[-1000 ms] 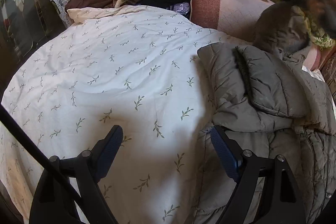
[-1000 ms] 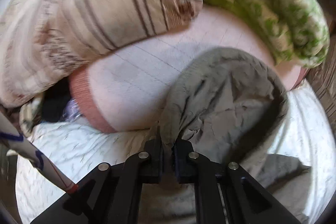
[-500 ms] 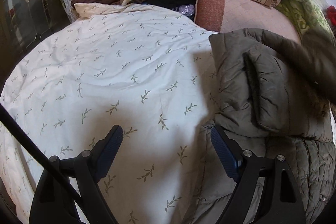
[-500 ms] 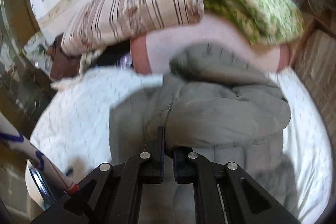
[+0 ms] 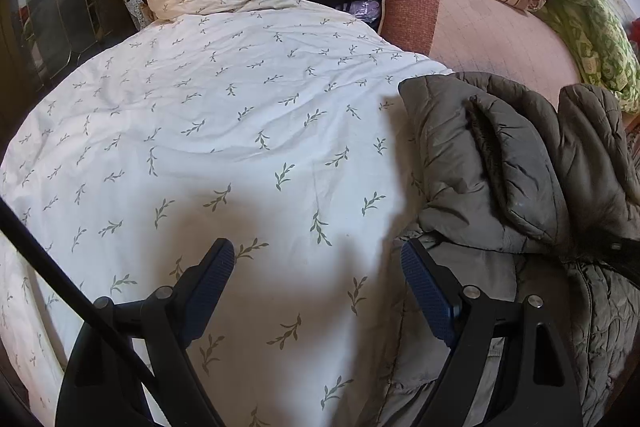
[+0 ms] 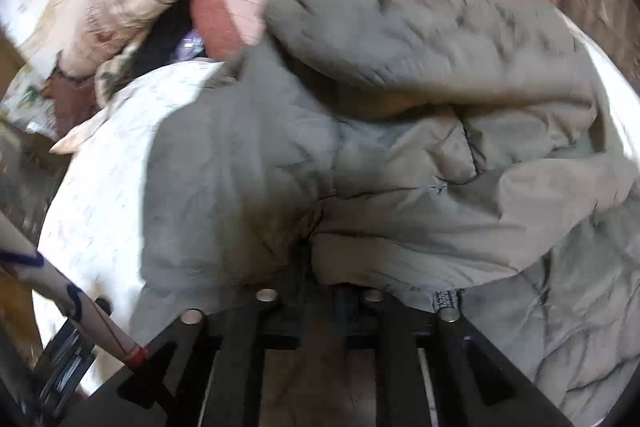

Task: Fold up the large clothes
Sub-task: 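Lift and fold the held side over toward the zipper with the right tool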

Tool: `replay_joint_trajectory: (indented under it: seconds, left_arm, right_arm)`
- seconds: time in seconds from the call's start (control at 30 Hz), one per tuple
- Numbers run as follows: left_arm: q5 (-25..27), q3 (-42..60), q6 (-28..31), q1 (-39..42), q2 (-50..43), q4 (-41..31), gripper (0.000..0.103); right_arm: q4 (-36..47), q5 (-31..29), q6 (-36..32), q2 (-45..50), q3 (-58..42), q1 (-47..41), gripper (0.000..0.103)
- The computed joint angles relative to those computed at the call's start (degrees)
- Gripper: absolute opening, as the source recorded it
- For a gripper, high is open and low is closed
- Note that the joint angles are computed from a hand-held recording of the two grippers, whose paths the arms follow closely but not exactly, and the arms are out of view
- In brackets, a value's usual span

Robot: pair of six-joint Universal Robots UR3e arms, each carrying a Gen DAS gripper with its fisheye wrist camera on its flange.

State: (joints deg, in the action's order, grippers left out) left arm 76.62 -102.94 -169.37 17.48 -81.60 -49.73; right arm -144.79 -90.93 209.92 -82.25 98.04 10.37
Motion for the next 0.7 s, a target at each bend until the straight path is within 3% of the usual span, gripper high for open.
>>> replay_joint_trajectory:
  seconds: [0.03, 0.07, 0.1, 0.27, 0.37, 0.57, 0.63, 0.7]
  left_arm:
    - [-0.36, 0.05, 0.13, 0.26, 0.12, -0.24, 0.085]
    - [-0.76, 0.07, 0.24, 0.52, 0.33, -0.54, 0.085]
    - [-0.93, 0.09, 0.21, 0.61, 0.49, -0.70, 0.085]
    - [-1.87, 0.28, 0.33, 1.16, 1.04, -1.74, 0.085]
    - [-2.01, 0.41, 0.33, 1.17, 1.04, -1.85, 0.085]
    - [-1.09, 0.68, 0.33, 0.26, 0.13, -1.57, 0.085]
    - [-0.88, 0.83, 0.20, 0.24, -0.09, -1.57, 0.085]
    - [-1.23, 1.20, 0.21, 0.55, -0.27, -1.91, 0.085]
  right_arm:
    - [-0.19, 0.37, -1.20, -1.72, 0.90, 0.08, 0.041]
    - [0.50, 0.60, -1.90, -4.22, 2.05, 0.13, 0.065]
    - [0.13, 0.94, -1.84, -6.68, 3.77, 0.00, 0.071]
    - [5.94, 3.13, -4.92, -16.48, 7.44, -1.20, 0.071]
    - [8.40, -0.57, -7.39, -19.03, 5.15, -2.09, 0.071]
    - [7.69, -17.20, -9.79, -6.15, -10.75, -3.81, 0.071]
    - [8.82, -18.43, -9.94, -1.09, -14.58, -5.17, 0.071]
    - [11.46, -15.42, -7.74, 2.79, -16.19, -6.67, 0.069]
